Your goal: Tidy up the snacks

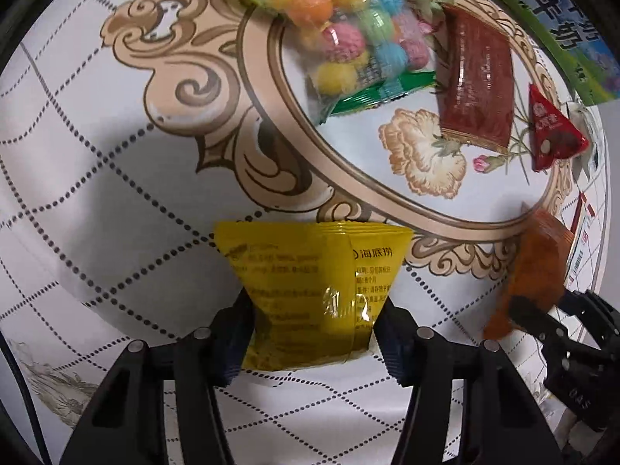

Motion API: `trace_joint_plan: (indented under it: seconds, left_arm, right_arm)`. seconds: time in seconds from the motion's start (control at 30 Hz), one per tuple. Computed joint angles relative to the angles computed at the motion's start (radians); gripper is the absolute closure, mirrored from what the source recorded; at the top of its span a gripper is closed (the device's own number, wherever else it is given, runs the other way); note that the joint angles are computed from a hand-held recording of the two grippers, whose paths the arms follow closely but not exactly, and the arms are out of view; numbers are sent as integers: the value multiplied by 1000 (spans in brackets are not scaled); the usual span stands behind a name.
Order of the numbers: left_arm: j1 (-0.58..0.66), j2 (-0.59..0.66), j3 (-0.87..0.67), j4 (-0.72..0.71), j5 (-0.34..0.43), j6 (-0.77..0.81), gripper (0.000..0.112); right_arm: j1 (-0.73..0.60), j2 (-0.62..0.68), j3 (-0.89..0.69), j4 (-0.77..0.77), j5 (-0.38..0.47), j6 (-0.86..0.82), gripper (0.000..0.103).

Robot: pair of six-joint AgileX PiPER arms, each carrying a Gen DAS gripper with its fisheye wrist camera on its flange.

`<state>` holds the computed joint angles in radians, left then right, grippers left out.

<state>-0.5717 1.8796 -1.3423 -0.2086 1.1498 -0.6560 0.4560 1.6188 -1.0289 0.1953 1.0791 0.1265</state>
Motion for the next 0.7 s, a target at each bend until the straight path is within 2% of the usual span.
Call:
trace_joint_plan:
  seconds: [0.07, 0.2, 0.33, 0.43, 0.47, 0.53, 0.57, 0.6, 0.7]
  left_arm:
    - [-9, 5, 4, -1, -2, 10, 54]
    - [-14, 10, 10, 16, -1, 14, 54]
    - [-21, 15, -20, 39, 14, -42, 54]
    - [-45, 62, -60, 69, 5, -82, 55]
    - [-60, 65, -66, 87, 6, -98, 59]
    - [-89, 79, -91, 115, 15, -122, 65]
    - [-101, 83, -103, 124, 21, -129, 67]
    - [-111, 93, -118, 125, 22, -134, 67]
    - [-132, 94, -145, 125, 30, -146, 70]
  right_arm:
    - [1, 22, -14, -6, 0, 15, 18]
    - [-24, 29, -65, -24, 28, 57, 18]
    - [8, 11, -80, -83, 29, 168, 18]
    - [54, 54, -93, -128, 18, 247, 18]
    - [64, 78, -99, -136, 17, 268, 18]
    - [57, 115, -90, -131, 2, 277, 25]
    - [58, 123, -86, -131, -6, 282, 41]
    - [60, 117, -77, -140, -14, 284, 48]
    - [63, 80, -65, -139, -21, 259, 51]
